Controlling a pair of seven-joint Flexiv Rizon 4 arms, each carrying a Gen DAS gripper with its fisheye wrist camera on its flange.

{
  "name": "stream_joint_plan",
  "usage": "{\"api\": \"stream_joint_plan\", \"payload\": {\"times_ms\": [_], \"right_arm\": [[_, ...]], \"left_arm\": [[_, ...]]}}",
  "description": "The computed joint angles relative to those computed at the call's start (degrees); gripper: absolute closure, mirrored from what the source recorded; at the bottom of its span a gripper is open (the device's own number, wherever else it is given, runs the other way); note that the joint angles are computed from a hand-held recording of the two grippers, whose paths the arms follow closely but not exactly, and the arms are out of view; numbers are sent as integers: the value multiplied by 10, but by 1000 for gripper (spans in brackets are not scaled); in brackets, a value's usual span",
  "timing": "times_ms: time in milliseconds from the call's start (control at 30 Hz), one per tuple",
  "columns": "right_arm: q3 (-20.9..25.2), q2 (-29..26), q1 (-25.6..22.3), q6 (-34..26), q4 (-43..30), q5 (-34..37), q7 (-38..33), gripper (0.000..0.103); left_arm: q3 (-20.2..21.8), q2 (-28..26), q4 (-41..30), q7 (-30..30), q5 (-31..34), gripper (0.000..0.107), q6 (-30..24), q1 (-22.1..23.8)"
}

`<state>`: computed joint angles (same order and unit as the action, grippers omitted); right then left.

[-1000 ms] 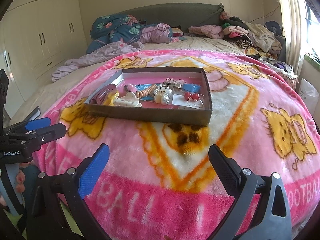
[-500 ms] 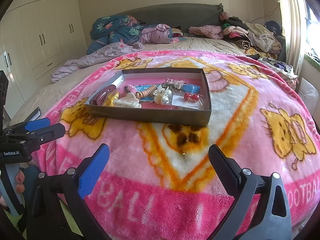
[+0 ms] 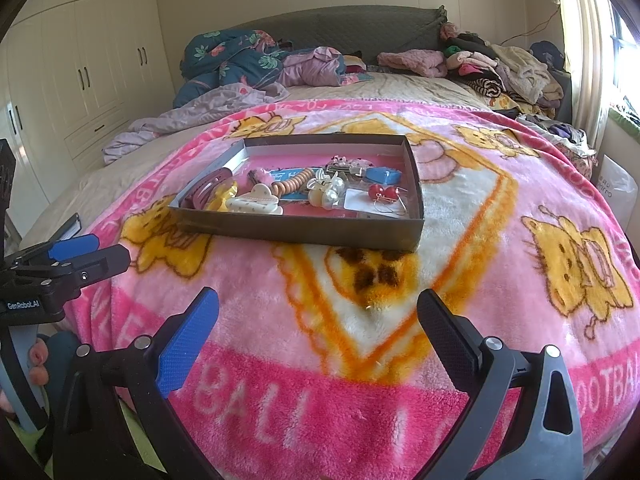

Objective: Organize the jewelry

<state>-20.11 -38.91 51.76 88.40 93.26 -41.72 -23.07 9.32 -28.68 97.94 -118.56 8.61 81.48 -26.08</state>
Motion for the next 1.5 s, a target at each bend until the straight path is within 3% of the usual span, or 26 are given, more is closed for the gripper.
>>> {"api": "stream_joint_plan", "payload": {"times_ms": [1500], "right_arm": [[7,3,-5,-8,0,-5,-1,6]], "left_arm": [[1,3,-4,-18,22,15,-17,5]]}}
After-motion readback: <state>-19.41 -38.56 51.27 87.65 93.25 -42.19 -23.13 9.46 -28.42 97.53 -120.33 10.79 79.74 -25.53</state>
